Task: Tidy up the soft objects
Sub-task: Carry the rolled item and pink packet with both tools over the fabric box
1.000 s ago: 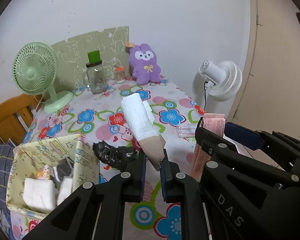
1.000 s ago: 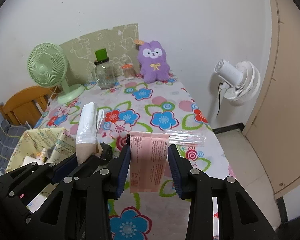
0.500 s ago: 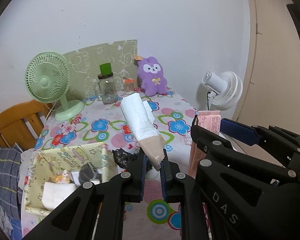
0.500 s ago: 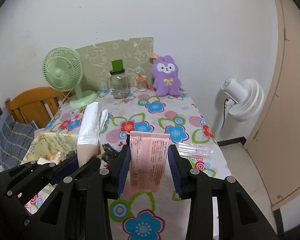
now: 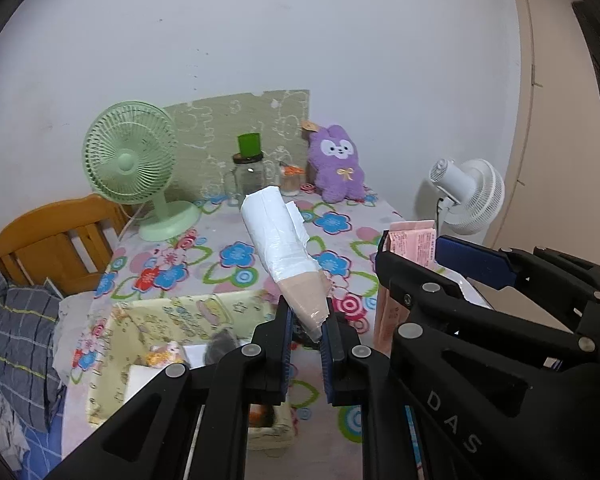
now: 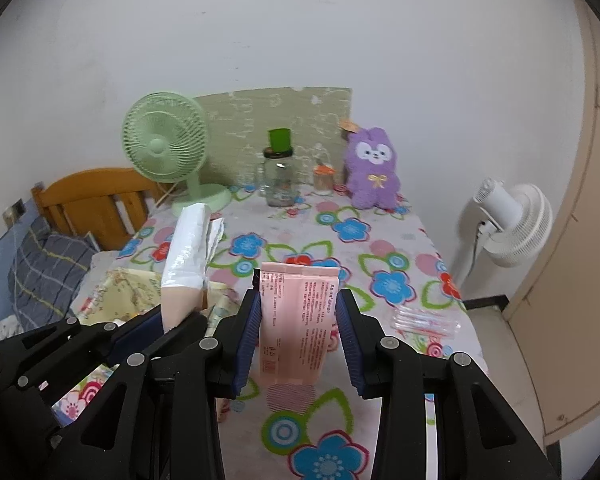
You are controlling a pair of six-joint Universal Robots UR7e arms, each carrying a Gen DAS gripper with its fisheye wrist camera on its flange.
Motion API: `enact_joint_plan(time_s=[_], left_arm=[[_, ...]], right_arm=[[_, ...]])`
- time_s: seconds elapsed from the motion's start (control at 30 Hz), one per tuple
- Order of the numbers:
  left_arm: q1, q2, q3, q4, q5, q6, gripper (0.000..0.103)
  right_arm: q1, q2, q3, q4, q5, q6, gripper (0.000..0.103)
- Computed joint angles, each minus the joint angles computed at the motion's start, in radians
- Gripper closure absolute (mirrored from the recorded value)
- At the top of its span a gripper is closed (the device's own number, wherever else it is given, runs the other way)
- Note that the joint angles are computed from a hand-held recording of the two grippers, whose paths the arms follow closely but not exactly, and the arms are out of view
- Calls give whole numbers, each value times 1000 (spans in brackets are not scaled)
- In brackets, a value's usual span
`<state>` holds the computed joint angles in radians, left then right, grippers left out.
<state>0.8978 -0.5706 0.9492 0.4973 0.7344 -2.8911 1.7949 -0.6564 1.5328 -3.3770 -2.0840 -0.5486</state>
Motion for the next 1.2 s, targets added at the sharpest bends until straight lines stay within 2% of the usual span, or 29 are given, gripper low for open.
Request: enact_joint_plan(time_s=[0.57, 0.93, 1.2], left_arm=[[54, -60, 24, -23, -66, 36, 93], [102, -55, -18, 18, -90, 22, 93], [146, -4, -88, 117, -92, -38, 93]], right_arm=[[48, 86, -117, 158, 47, -8, 61], [64, 163, -228, 297, 55, -2, 61], [52, 226, -320, 433, 50, 29, 61]])
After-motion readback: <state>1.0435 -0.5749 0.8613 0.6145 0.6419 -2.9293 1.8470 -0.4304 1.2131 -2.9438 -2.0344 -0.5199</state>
